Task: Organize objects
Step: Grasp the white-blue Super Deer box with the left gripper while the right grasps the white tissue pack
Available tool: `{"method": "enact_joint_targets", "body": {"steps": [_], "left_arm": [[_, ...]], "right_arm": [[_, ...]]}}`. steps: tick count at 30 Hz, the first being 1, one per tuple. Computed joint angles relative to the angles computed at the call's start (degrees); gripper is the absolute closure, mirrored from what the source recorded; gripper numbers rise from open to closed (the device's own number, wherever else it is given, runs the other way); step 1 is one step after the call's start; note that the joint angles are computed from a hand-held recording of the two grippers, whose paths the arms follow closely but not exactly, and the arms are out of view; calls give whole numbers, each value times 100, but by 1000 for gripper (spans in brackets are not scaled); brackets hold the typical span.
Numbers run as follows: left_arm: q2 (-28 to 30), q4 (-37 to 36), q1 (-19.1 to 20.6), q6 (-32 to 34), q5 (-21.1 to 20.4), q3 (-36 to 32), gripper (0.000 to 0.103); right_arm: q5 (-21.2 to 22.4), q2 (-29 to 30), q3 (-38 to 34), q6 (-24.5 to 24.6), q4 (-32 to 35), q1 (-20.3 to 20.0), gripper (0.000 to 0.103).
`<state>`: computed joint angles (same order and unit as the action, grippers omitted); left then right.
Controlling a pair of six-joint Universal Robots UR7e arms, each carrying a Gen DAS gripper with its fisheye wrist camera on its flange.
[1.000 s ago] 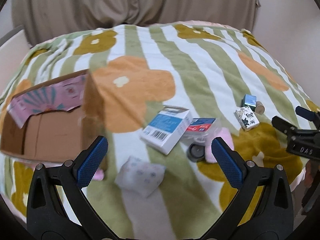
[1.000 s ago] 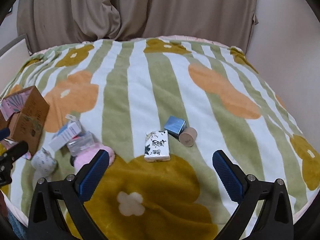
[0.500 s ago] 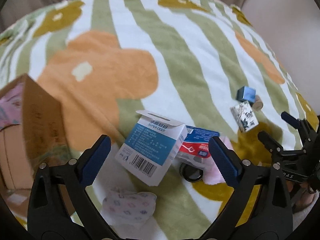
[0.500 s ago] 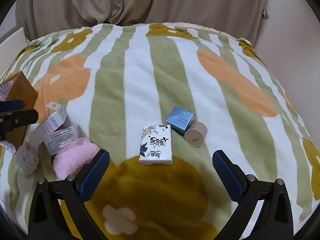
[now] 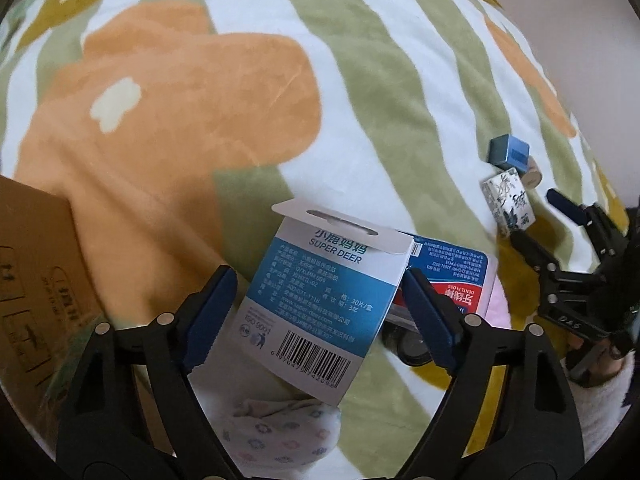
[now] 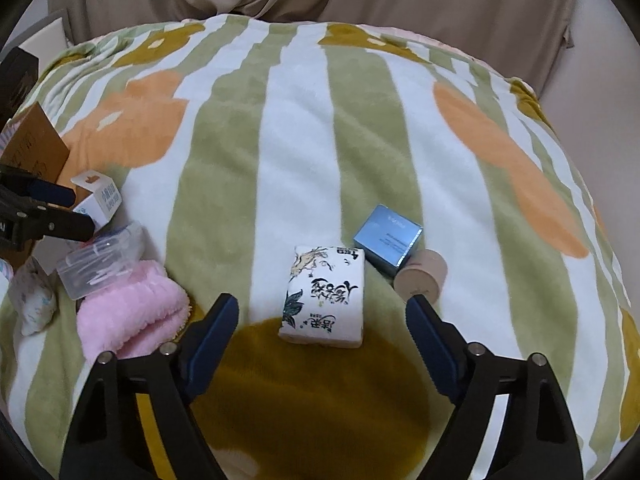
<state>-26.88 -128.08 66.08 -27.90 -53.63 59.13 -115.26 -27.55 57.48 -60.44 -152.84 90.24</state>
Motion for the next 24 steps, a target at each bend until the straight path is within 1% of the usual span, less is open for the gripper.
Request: {"method": "enact_joint_targets", "body": {"steps": [4, 6, 7, 8, 12, 15, 17, 18, 24], "left_arm": [[-52, -293, 102, -34, -338, 121, 21], [-57, -392, 135, -44, -427, 153, 21], [-61, -421, 149, -42, -477, 160, 21], [-69, -448, 161, -43, -514, 174, 21], [-76, -464, 186, -43, -587, 170, 22], [-71, -515, 199, -59, -645, 167, 23], [-80, -555, 207, -68, -664, 180, 23], [-82, -581, 212, -75, -676, 186, 24], [-91, -692, 241, -210, -807, 172, 26]], "right_arm": [[-57, 112, -166, -1, 163, -3, 28], [-79, 159, -216, -20, 179, -8, 31], [-101, 189, -260, -12, 225, -12, 34], [-123, 219, -306, 0, 269, -14, 38], [-273, 330, -415, -34, 220, -10, 45], [-288, 363, -459, -11, 184, -18, 51], [-322, 395, -508, -16, 148, -11, 59], [-324, 402, -526, -17, 146, -13, 60], [-231, 388, -610, 72, 338, -30, 60]]}}
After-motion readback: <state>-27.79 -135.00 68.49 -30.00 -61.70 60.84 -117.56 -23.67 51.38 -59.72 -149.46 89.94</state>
